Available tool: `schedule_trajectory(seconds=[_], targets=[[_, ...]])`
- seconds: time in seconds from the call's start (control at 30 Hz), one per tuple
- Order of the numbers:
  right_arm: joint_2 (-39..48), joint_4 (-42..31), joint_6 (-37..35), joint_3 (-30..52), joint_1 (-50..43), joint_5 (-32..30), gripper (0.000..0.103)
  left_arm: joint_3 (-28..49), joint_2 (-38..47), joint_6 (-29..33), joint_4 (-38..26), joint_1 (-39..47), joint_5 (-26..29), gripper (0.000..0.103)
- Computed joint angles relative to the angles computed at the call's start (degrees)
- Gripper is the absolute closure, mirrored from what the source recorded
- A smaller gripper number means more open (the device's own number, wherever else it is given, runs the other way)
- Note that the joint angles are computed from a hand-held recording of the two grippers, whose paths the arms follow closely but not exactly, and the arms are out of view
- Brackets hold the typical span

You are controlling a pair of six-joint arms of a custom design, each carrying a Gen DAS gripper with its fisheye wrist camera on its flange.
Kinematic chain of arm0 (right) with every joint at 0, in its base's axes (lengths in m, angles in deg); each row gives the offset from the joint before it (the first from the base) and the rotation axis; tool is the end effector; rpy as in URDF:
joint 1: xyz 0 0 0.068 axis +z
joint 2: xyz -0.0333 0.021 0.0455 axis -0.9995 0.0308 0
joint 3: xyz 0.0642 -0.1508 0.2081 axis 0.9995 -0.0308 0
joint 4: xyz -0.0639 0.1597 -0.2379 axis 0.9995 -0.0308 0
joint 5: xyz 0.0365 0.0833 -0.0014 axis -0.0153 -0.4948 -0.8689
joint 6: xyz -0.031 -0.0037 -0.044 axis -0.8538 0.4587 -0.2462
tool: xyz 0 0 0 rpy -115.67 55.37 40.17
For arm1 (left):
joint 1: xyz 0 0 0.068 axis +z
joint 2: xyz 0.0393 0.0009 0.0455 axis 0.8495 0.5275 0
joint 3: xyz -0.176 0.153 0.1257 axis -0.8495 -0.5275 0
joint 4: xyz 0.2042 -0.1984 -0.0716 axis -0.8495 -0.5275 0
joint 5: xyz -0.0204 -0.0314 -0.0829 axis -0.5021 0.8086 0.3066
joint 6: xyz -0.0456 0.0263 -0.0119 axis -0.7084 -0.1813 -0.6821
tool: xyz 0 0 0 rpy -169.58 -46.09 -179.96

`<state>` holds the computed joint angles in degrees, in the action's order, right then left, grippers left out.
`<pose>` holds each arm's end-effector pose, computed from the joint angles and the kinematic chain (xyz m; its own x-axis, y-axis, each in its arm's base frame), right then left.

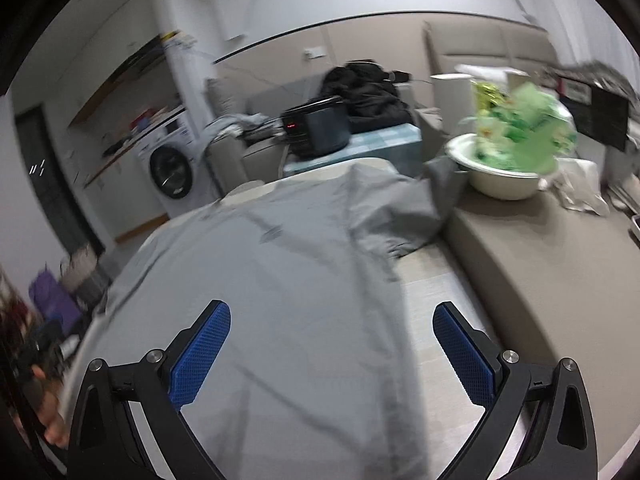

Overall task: Fold small clothes
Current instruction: 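Grasp the sleeve with the right tool and fold it onto the shirt body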

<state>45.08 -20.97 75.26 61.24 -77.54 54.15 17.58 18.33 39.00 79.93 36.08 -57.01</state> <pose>0.3630 0.0723 0.1192 -0.6109 0.1815 -0.7706 -0.0944 0.9497 0.2986 0.2057 -0.0749 0.1755 -0.4792 -0.1016 -0.8718 0.0541 0.9880 -0.1449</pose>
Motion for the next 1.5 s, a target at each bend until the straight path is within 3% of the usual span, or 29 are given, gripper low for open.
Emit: schedule_trajectory(seconds=[0.23,0.33,0.37,0.53,0.8,0.93,1.0,1.03,1.07,1.2,1.33,1.43,1.5], targets=[[2.55,-8.65,0.21,8.15,-5.05,-0.23,0.000,17.88,24.62,2.06,3.14,-0.03,4.56,0.001],[6.43,-11.46,0.05,13.54,-6.49,-0.71,0.010,24.58,35.23,2.67,5.29,0.59,4.99,0.001],[8.57,-12.78,0.56,16.23,-7.21,-1.49,0.016,25.64,37.75,2.82,6.45,1.17,5.77,0.001],[18.16,-18.68,4.15,29.74,-9.53,-2.61,0.025,28.58,46.80,2.15,11.76,3.91,10.84,0.001],[28.74,-26.12,4.30,45.19,-9.26,2.40,0.039,26.90,50.78,1.57,15.84,8.34,15.31,0.001],[32.00,-27.27,3.96,49.51,-8.41,6.75,0.059,25.95,50.81,1.65,17.16,9.32,15.37,0.001],[32.89,-27.75,3.35,50.78,-7.76,8.89,0.077,26.43,51.38,1.34,16.82,10.27,16.95,0.001],[33.38,-28.22,3.30,51.55,-7.54,9.79,0.092,26.69,51.69,1.01,16.77,10.66,17.78,0.001],[33.36,-28.11,3.35,51.56,-7.22,10.92,0.095,26.54,51.61,0.68,16.72,10.96,18.27,0.001],[29.46,-23.15,0.32,47.07,-5.12,12.69,0.096,26.12,51.08,-0.48,16.44,12.32,19.34,0.001],[26.80,-22.74,-7.47,47.94,-0.70,8.85,0.096,25.98,51.02,-1.87,16.65,13.62,21.04,0.001],[29.90,-34.06,-19.15,57.92,4.16,0.04,0.094,26.06,51.35,-1.78,16.69,14.37,21.31,0.001],[34.15,-45.18,-24.74,66.55,6.86,-2.45,0.083,26.68,52.13,-1.73,16.29,14.20,20.70,0.001]])
